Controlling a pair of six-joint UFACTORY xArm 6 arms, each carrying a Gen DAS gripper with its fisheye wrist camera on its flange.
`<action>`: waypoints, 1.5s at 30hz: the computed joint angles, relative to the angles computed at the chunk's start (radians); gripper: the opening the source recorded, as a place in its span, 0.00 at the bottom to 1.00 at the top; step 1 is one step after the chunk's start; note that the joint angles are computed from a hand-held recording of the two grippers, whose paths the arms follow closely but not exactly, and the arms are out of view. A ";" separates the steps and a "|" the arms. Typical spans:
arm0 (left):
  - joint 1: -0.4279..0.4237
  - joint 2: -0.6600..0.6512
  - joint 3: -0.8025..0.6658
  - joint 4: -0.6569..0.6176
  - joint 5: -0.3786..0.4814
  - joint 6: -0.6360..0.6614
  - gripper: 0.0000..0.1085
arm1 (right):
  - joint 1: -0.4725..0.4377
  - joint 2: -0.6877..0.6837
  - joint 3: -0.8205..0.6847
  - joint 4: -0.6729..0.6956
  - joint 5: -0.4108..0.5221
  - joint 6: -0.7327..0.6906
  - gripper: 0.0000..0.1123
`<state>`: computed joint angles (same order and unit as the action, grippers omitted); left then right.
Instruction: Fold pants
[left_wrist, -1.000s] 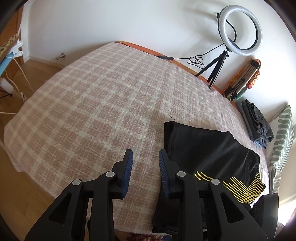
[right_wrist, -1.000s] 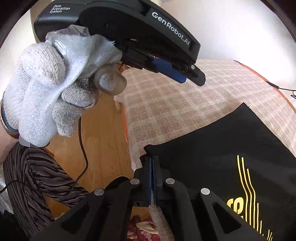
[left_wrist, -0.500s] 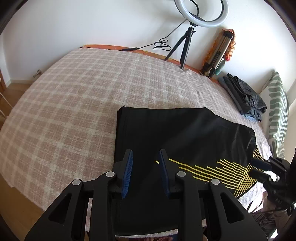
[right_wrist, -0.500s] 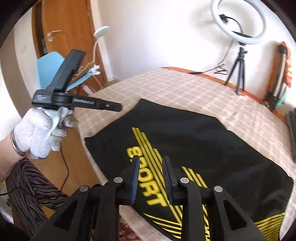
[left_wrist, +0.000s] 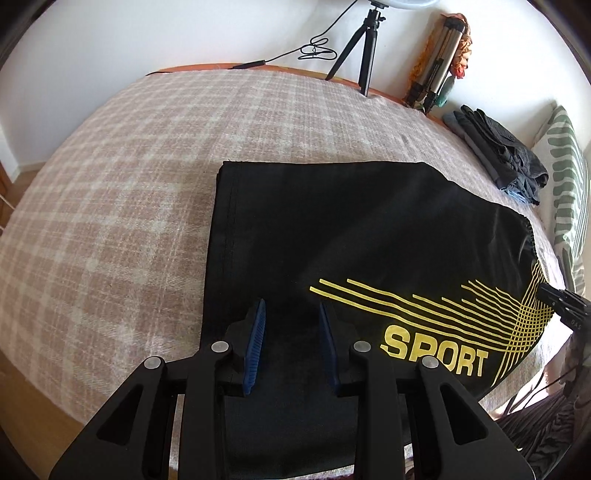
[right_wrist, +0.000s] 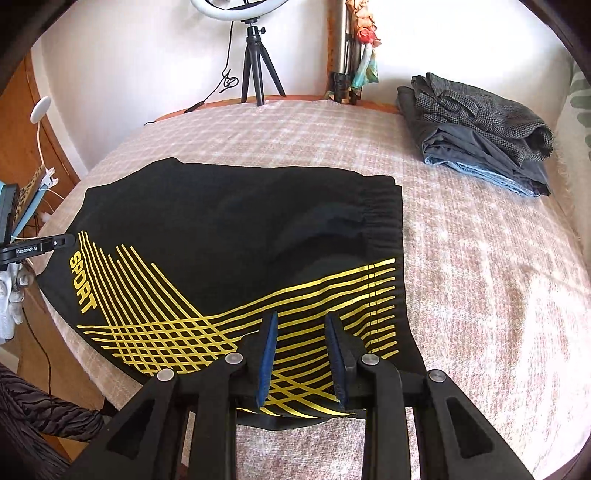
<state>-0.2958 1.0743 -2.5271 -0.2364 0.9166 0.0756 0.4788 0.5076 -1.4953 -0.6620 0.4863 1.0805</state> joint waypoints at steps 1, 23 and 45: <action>0.001 -0.009 0.016 0.005 -0.009 -0.002 0.25 | -0.003 0.000 0.008 0.014 -0.011 -0.007 0.24; 0.062 -0.464 0.755 -0.374 -0.212 -0.137 0.54 | 0.043 0.094 -0.205 0.028 -0.026 -0.189 0.28; 0.049 -0.500 0.846 -0.516 -0.311 -0.076 0.54 | 0.059 0.138 -0.252 0.031 -0.064 -0.209 0.28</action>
